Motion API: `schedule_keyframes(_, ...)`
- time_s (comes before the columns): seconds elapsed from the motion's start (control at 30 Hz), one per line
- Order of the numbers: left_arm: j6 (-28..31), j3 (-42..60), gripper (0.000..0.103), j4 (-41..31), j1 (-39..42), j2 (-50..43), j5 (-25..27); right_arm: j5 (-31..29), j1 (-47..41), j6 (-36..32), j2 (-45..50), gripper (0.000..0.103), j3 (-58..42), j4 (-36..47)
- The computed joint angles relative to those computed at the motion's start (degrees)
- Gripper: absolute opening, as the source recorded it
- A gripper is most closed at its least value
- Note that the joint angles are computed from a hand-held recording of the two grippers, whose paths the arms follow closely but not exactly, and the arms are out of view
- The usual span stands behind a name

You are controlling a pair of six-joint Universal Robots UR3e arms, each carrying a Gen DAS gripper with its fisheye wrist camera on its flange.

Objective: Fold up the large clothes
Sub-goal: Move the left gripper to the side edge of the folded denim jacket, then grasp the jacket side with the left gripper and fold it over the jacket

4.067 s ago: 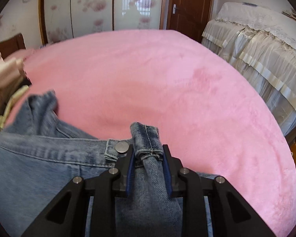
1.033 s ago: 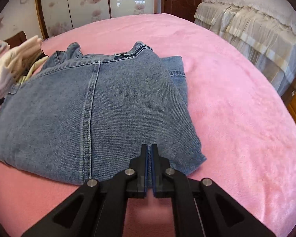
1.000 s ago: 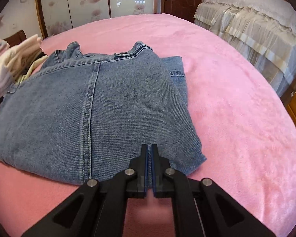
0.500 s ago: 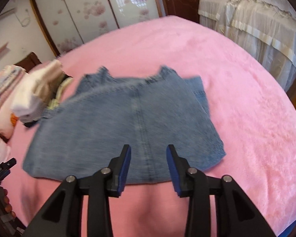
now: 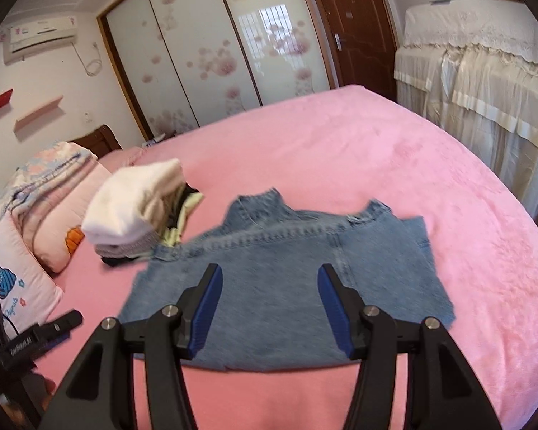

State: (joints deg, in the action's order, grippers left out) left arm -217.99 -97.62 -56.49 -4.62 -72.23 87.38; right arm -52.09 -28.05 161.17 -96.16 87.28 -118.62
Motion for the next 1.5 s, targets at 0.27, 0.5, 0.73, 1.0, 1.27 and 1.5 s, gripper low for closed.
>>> schedule_keyframes(0.27, -4.73, -23.41, 0.100, 15.20, 7.97, 5.31, -14.59, -6.53, 10.09, 5.02, 2.35, 0.056, 5.00, -13.95)
schedule_keyframes(0.5, -8.34, -40.54, 0.100, 35.99, 13.47, -0.86, -21.24, -13.47, 17.38, 7.26, 8.26, 0.056, 7.59, -23.91)
schedule_keyframes(0.73, -8.55, -42.36, 0.102, 58.13, 12.68, -14.29, -19.75, -18.16, 22.09, 7.74, 14.46, 0.056, 7.00, -28.23)
schedule_keyframes(1.0, -9.27, -35.32, 0.102, 69.41, 13.33, -27.34, -20.16, -21.20, 24.59, 7.49, 19.76, 0.055, 4.78, -30.73)
schedule_keyframes(1.27, -14.44, -30.00, 0.094, 76.23, 13.12, -34.33, -17.67, -25.36, 26.34, 7.11, 26.69, 0.055, 0.75, -30.44)
schedule_keyframes(1.5, -15.29, -31.06, 0.028, 77.67, 15.98, -35.86, -19.86, -27.08, 26.89, 7.05, 30.69, 0.055, -0.91, -30.48)
